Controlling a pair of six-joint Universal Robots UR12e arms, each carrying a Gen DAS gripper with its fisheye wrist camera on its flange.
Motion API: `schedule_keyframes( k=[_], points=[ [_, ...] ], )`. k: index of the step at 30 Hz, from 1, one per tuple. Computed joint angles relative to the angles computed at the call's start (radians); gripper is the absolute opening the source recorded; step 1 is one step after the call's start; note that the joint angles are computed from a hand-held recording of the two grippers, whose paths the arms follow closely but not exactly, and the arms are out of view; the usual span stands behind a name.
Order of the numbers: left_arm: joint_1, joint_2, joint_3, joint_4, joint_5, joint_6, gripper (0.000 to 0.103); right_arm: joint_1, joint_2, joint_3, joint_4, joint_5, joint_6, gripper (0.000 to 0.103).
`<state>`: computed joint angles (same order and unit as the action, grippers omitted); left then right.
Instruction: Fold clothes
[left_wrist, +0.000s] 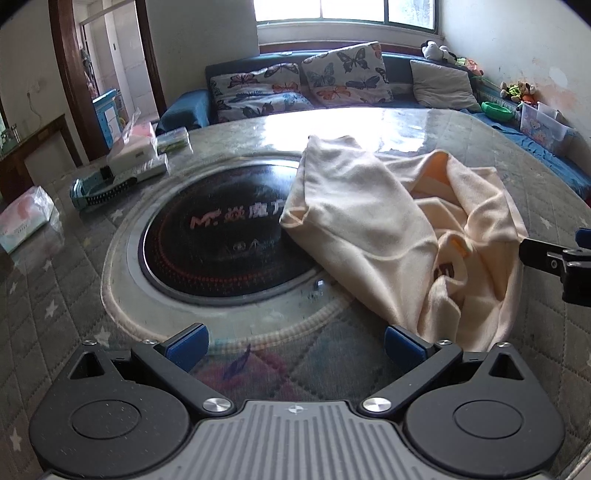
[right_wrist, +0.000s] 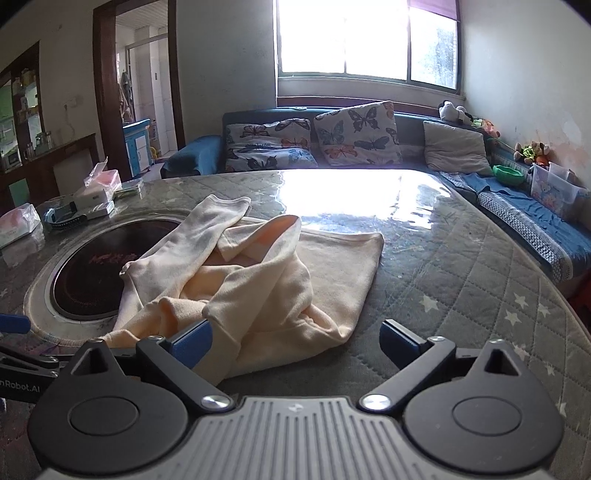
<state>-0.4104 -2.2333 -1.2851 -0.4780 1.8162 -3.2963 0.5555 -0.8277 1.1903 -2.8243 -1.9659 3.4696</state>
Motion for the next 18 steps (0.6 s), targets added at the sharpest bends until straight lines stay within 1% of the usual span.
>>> schedule_keyframes(
  k=[1,2,4,5,8,12,14,18],
  points=[
    [0.000,-0.002,0.003,0.005,0.001,0.002,0.103,-0.001,0.002,-0.005,0.000,0.004,-0.007,0.097],
    [0.001,-0.003,0.006,0.009,0.000,0.003,0.103,-0.004,0.005,-0.015,0.000,0.011,-0.018,0.093],
    [0.004,-0.006,0.012,0.013,-0.004,0.001,0.103,-0.012,0.014,-0.038,0.004,0.032,-0.032,0.092],
    [0.005,-0.007,0.014,0.013,-0.007,0.000,0.103,-0.015,0.019,-0.050,0.006,0.042,-0.040,0.090],
    [0.008,-0.011,0.022,0.009,-0.012,-0.003,0.103,-0.027,0.042,-0.103,0.030,0.065,-0.064,0.084],
    [0.012,-0.020,0.038,0.006,-0.014,0.002,0.103,-0.047,0.081,-0.182,0.088,0.099,-0.070,0.074],
    [0.014,-0.026,0.048,0.007,-0.016,0.004,0.103,-0.060,0.108,-0.236,0.139,0.122,-0.062,0.067],
    [0.017,-0.047,0.084,-0.010,-0.015,0.008,0.103,-0.079,0.158,-0.329,0.234,0.151,-0.053,0.058]
  ],
)
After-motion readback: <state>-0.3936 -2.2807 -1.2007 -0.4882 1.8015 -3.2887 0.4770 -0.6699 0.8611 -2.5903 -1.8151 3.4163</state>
